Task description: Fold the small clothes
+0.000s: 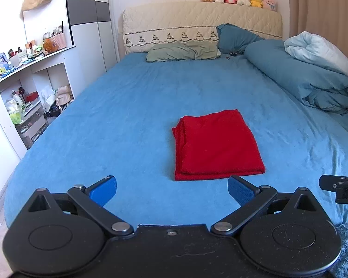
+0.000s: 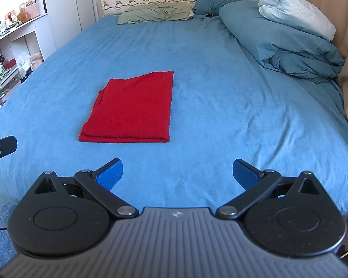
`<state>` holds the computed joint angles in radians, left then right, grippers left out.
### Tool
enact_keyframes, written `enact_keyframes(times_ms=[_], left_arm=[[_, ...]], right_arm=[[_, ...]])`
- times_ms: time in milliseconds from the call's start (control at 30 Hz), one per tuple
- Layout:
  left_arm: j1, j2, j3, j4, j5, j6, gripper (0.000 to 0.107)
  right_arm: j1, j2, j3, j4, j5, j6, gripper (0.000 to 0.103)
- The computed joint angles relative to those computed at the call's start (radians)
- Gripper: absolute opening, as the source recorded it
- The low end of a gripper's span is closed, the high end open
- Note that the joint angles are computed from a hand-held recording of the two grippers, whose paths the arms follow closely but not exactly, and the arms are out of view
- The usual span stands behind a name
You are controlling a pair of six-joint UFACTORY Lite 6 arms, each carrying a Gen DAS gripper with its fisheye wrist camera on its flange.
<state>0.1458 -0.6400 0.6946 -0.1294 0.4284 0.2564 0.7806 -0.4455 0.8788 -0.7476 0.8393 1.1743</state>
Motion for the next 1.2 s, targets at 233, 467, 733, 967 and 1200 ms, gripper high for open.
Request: enact_keyframes(times_ms=[233, 467, 733, 967, 1200], left_arm=[[0.02, -0.004, -0.004, -0.048, 0.001, 0.067, 0.103], [0.034, -0.003, -0.006, -0.077, -0.001, 0.108, 0.103], [0.035, -0.005, -0.011, -0.077, -0.003, 0.109, 0.103], [0.043, 0.004, -0.004, -0.092, 0.001, 0.119, 0.103], [0.068, 0.005, -0.009, -0.15, -0.001, 0.174, 0.103]], right_arm=[[0.006, 0.003, 0.001, -0.004, 0.004, 0.008, 0.103], [0.004, -0.005, -0.001, 0.008, 0.008, -0.009, 0.103], [-0.025, -0.009, -0.004, 0.026, -0.012, -0.045, 0.103], [-0.036, -0.009, -0.004, 0.031, -0.018, -0.058, 0.103], [-0.028, -0.003, -0.001, 0.026, -0.016, -0.046, 0.103]])
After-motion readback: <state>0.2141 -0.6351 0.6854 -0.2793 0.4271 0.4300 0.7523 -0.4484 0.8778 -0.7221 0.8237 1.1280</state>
